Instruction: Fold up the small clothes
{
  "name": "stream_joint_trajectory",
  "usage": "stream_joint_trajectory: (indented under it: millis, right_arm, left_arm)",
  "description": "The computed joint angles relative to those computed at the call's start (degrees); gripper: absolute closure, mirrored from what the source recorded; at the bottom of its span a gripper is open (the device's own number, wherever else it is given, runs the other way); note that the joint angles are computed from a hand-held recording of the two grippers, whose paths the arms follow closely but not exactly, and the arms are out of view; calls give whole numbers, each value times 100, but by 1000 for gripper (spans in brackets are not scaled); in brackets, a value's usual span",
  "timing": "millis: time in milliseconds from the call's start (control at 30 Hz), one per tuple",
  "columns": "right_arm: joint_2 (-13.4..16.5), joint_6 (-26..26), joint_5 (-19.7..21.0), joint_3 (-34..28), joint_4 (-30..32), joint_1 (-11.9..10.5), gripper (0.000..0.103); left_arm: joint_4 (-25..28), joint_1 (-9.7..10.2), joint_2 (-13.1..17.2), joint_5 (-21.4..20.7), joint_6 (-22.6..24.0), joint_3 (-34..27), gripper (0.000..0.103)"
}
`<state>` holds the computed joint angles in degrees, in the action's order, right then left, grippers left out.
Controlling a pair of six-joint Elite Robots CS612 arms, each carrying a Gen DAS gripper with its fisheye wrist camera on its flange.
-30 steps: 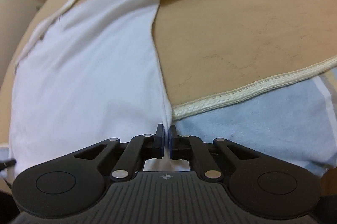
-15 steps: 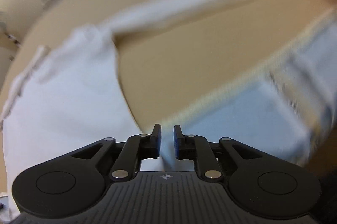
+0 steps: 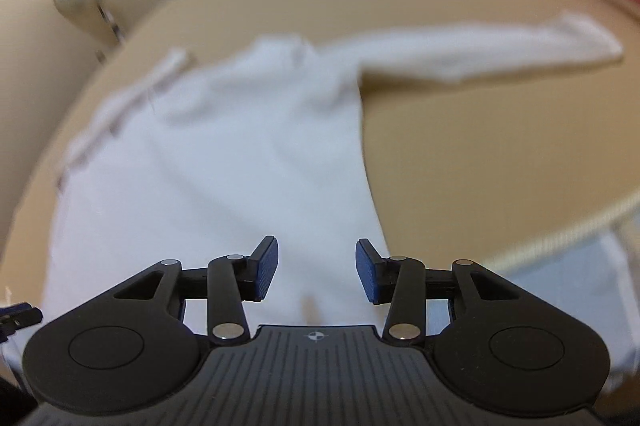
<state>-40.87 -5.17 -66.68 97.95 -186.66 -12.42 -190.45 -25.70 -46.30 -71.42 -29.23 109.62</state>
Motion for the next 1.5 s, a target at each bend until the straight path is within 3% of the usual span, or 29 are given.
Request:
stream_joint_trajectory:
  millis: [100, 267, 367, 433, 500, 533, 567, 700, 767, 867, 967, 1067, 1133, 1200, 1367, 1500]
  right_arm:
    - [-48, 95, 395, -93, -475, -98, 58]
    - [221, 309, 726, -696, -1700, -69, 55]
    - [421, 188, 953, -1139, -1820, -43, 54]
    - [623, 213, 935, -1451, -1708, 26, 54]
    - [732, 268, 880, -1604, -1378, 65, 54]
    - [721, 226, 588, -1683, -921, 142, 54]
    - [748, 294, 453, -1761, -703, 180, 55]
    - [943, 392, 574, -2159, -385, 252, 57]
    - [1036, 590, 699, -2333, -358, 257, 69]
    - [1121, 941, 705, -2509, -501, 261, 73]
    - [1136, 1100, 705, -2368, -839, 232, 76]
    - [1151, 1107, 852, -2390, -787, 203, 76]
    - [1135, 816, 1025, -2392, -526, 196, 74]
    - [1111, 446, 1174, -2417, -169, 199, 74]
    - [1086, -37, 1054, -2447, 214, 258, 74]
    - [1037, -722, 955, -2493, 1048, 324, 69]
  left_arm:
    - [-348, -92, 130, 409, -66, -167, 41]
    - [-1138, -267, 408, 1492, 323, -448, 23]
    - [-1154, -352, 458, 1956, 533, -646, 22]
    - [-1040, -330, 439, 2003, 535, -743, 22]
    - [-824, -287, 476, 2105, 491, -913, 19]
    - [-688, -260, 518, 2157, 482, -1033, 19]
    - [-549, -236, 528, 2162, 476, -1119, 19]
    - [41, -45, 704, 1796, 438, -1677, 19]
    - [121, 34, 826, 1649, 477, -1939, 19]
    - [303, 75, 1095, 1992, 606, -2474, 22]
    - [443, 195, 1340, 1911, 716, -2978, 25]
    - [836, 316, 1634, 2116, 654, -3607, 25]
    - [1036, 414, 1878, 2142, 731, -4077, 24]
    - [1381, 520, 2084, 1879, 892, -4508, 23]
    - [2337, 667, 2757, 1283, 1211, -5794, 23]
    - [3457, 763, 3345, 699, 1228, -6978, 23]
